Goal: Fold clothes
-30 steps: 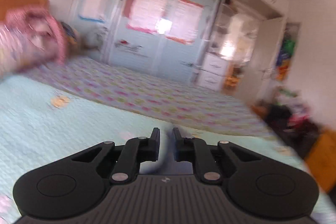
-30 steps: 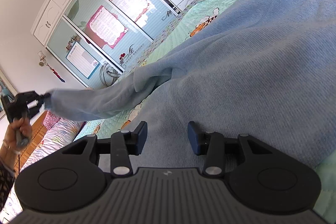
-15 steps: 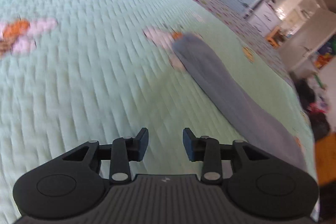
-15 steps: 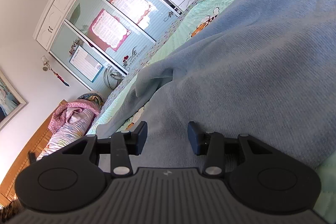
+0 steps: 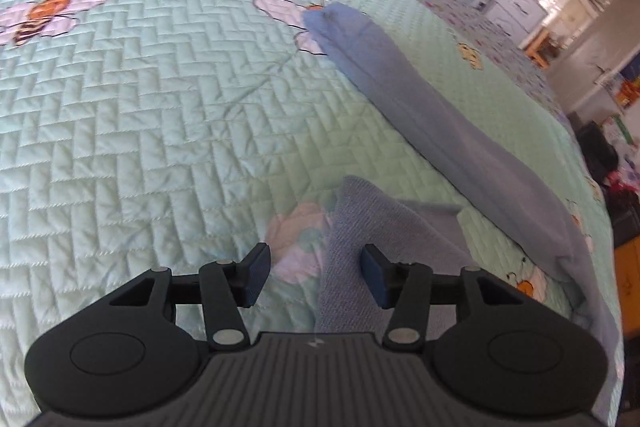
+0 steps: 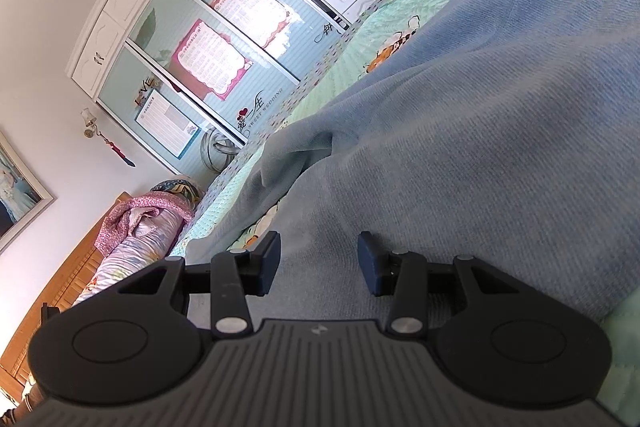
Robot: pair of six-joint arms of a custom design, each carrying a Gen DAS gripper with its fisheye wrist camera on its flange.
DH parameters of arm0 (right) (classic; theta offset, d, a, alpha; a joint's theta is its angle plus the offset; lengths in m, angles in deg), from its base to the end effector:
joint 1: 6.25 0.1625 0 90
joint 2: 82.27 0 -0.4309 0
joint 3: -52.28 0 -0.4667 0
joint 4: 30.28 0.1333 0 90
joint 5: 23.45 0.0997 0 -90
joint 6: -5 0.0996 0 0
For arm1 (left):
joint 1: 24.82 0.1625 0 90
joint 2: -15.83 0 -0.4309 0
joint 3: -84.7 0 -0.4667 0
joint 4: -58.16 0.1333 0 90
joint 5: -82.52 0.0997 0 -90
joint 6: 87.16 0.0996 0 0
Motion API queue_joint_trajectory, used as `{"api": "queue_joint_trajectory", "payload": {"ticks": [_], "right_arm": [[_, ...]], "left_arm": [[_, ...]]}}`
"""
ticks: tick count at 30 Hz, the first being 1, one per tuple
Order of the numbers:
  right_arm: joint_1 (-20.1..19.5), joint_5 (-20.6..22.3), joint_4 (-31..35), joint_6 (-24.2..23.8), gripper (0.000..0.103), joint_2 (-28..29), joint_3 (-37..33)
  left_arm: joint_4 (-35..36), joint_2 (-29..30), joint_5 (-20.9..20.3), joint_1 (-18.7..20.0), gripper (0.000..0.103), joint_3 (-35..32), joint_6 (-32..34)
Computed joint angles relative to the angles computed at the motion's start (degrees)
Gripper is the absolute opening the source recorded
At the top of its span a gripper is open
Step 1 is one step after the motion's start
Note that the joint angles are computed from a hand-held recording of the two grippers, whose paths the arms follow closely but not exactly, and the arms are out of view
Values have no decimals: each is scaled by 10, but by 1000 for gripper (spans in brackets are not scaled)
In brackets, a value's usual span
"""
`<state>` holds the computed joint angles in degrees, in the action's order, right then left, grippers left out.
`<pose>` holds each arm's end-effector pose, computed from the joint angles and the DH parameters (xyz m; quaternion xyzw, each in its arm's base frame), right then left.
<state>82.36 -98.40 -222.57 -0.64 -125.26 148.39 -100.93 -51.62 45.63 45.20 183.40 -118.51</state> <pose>0.1413 -0.7369 0.0956 -0.0879 0.8989 -0.4190 0.0936 -0.0321 -0.7115 0.3323 -0.2281 0.8277 -0.4446 0.2556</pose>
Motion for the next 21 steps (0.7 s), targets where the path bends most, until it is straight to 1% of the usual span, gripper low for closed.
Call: {"api": "queue_joint_trajectory", "payload": {"ticks": [3, 4, 5, 6, 7, 8, 9, 10, 12, 13, 14, 15, 16, 17, 18, 19, 21], "right_arm": [[-1, 6, -1, 2, 45, 0, -1], [-2, 7, -1, 3, 45, 0, -1], [-2, 9, -2, 4, 45, 0, -1], [-2, 11, -2, 5, 45, 0, -1], [-3, 13, -2, 5, 45, 0, -2], [-3, 15, -2, 6, 45, 0, -2], [-5, 19, -2, 7, 45, 0, -1], [-6, 22, -1, 8, 45, 0, -1], [-8, 29, -1, 10, 45, -1, -1], [-9, 32, 0, 11, 45, -1, -1], [-10, 36, 0, 12, 45, -1, -1], [-11, 40, 0, 14, 45, -1, 0], [-13, 45, 0, 15, 45, -2, 0], [-14, 48, 0, 17, 45, -2, 0], [-15, 51, 1, 17, 45, -3, 1], [-16, 54, 2, 18, 45, -3, 1], [-17, 59, 3, 18, 45, -5, 3]], "left_arm": [[53, 20, 53, -13, 53, -19, -21], [75, 28, 62, -17, 52, -29, -23], [95, 36, 69, -19, 50, -38, -26], [95, 40, 59, -21, 46, -42, -26], [93, 45, 52, -23, 38, -46, -25], [80, 52, 58, -28, 35, -49, -16], [66, 59, 66, -34, 28, -51, -5], [38, 67, 80, -44, 17, -51, 24], [-26, 85, 77, -69, 16, -51, 116], [-56, 93, 61, -79, 16, -52, 164], [-70, 95, 20, -92, 16, -49, 202], [-76, 96, -30, -102, 17, -48, 235], [-58, 96, -88, -108, 20, -50, 257], [-37, 99, -122, -115, 23, -53, 267], [-25, 101, -138, -123, 23, -54, 272], [-30, 102, -142, -129, 23, -51, 273], [-61, 91, -157, -130, 23, -34, 260]]}}
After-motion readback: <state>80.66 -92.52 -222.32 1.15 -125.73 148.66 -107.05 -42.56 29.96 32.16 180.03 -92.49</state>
